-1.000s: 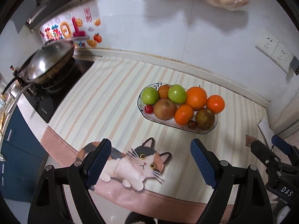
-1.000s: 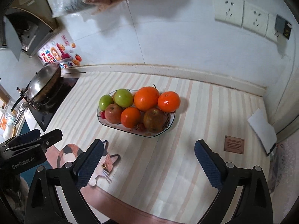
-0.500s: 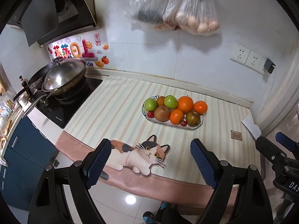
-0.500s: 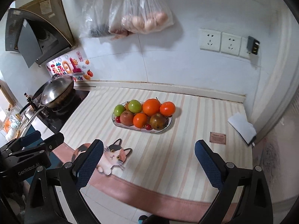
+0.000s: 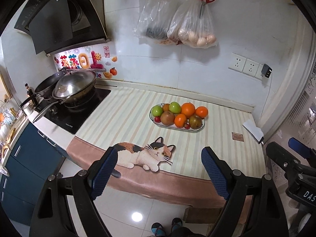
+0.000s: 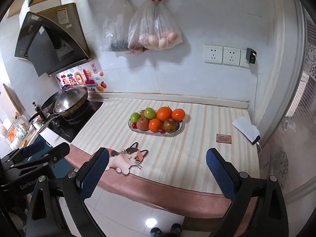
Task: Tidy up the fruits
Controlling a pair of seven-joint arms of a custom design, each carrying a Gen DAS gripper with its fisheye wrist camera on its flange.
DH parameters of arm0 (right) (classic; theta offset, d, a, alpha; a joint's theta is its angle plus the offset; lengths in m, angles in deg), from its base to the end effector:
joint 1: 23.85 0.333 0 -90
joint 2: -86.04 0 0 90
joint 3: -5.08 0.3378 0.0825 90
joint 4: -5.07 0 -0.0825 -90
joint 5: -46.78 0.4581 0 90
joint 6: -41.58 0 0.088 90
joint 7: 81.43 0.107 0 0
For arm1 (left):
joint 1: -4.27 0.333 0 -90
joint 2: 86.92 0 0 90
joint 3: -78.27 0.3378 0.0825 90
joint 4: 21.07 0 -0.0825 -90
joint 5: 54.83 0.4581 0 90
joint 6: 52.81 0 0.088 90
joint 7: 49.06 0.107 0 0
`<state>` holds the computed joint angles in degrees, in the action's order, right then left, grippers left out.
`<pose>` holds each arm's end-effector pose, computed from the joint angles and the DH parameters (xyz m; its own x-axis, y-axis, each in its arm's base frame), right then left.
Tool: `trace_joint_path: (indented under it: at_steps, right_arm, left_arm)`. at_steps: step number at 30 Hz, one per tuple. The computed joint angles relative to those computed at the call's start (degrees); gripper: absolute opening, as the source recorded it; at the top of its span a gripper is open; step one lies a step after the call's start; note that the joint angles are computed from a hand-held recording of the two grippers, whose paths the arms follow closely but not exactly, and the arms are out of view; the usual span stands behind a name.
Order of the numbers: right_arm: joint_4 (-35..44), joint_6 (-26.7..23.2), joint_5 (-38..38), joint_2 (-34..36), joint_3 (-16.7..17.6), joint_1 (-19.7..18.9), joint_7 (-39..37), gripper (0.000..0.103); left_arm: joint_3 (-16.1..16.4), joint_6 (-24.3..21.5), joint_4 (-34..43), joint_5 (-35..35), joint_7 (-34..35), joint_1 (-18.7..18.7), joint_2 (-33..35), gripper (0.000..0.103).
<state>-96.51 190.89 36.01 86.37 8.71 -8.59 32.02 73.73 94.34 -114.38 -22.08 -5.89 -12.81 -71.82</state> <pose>0.6497 0.2263 0.6485 0.0923 -0.9885 -0.1196 -0.6783 0.0256 -0.7344 0.7085 -0.2832 0.5412 0.0603 -0.9977 0.0318 -0.7013 -0.0651 -0.7099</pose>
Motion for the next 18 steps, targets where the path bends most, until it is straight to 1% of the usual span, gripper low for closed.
trace_joint_path:
  at_steps: [2,6,10,14,16,18]
  right_arm:
    - [-1.15,0.5,1.53,-1.29,0.08,0.05,-1.5,0.101]
    - [-1.58,0.94,2.29,-2.22,-0.01,0.03,-3.08,0.101]
    - [-0.85,0.72,3.97,-1.78,-0.3,-0.22,-5.36,0.101]
    - [0.93,0.19,5.32,-0.06,-0.52,-0.63,-7.09,0.101]
    - [2.32,-0.33,5.81,1.34,-0.54,-0.84,-7.86,0.101]
    - [4.17,-1.08,6.84,3.16,-0.53,-1.11,-9.17,0.101]
  left_arm:
    - [0.29,-0.04,-0.66,1.35,-1.69,-0.54,-0.65,0.087]
    - [0.13,-0.7,-1.03,2.87,-4.42,-0.81,-1.2,0.087]
    - [0.02,-1.36,-0.62,4.53,-7.18,-0.95,-1.1,0.087]
    - [-0.11,-2.71,1.21,4.63,-7.7,-0.96,0.27,0.087]
    - [-0.08,-3.84,3.04,4.07,-7.11,-1.04,1.73,0.095]
    - [0.16,-4.82,5.18,3.46,-6.32,-1.21,3.48,0.098]
